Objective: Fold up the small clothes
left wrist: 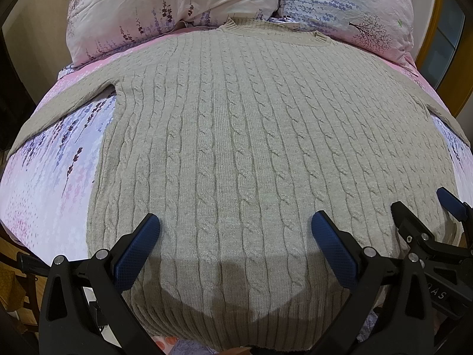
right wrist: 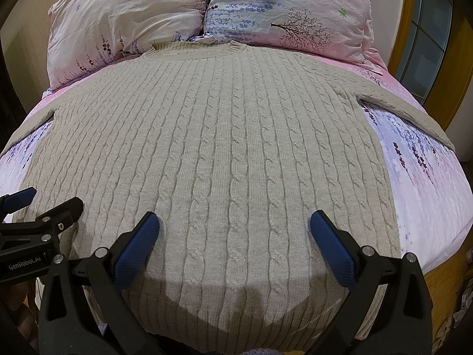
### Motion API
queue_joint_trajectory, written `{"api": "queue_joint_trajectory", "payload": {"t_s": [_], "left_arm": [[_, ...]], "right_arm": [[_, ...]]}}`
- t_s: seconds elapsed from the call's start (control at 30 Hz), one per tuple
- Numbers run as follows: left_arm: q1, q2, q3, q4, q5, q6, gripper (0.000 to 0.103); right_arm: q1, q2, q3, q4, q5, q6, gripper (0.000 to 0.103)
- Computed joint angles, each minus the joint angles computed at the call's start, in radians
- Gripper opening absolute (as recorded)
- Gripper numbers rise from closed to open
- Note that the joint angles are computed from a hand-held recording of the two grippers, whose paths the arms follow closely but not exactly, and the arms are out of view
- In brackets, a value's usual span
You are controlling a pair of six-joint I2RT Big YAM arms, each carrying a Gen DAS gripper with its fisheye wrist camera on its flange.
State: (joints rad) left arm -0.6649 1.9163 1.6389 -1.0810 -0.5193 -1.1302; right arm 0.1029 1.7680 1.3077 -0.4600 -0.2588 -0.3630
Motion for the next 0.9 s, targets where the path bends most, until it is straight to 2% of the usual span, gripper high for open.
{"api": "queue_joint_trajectory", "payload": {"t_s": [0.37,0.53,0.67,0.9], "left_arm": [[0.000,0.000,0.000,0.000,0.000,0.002,0.102],[0.000,0.002,0.001,0.004,-0.001,0.013,0.102],[-0.002,-0.007,-0.017,0.027,-0.010,0.034,0.102],[0.009,-0.016,-0.028,0.060,0.000,0.076,0.102]], "right_arm": [[0.001,0.009,0.013,-0.008,-0.010,-0.022,0.101],[-0.010,0.021,0.026,-0.006,-0.068,-0.065,0.101],[-0.027,0.021,0.010,0.031,-0.130,-0.108,0.101],[-0.035,0.039,0.058,-0.039,-0.165,-0.121,0.101]]}}
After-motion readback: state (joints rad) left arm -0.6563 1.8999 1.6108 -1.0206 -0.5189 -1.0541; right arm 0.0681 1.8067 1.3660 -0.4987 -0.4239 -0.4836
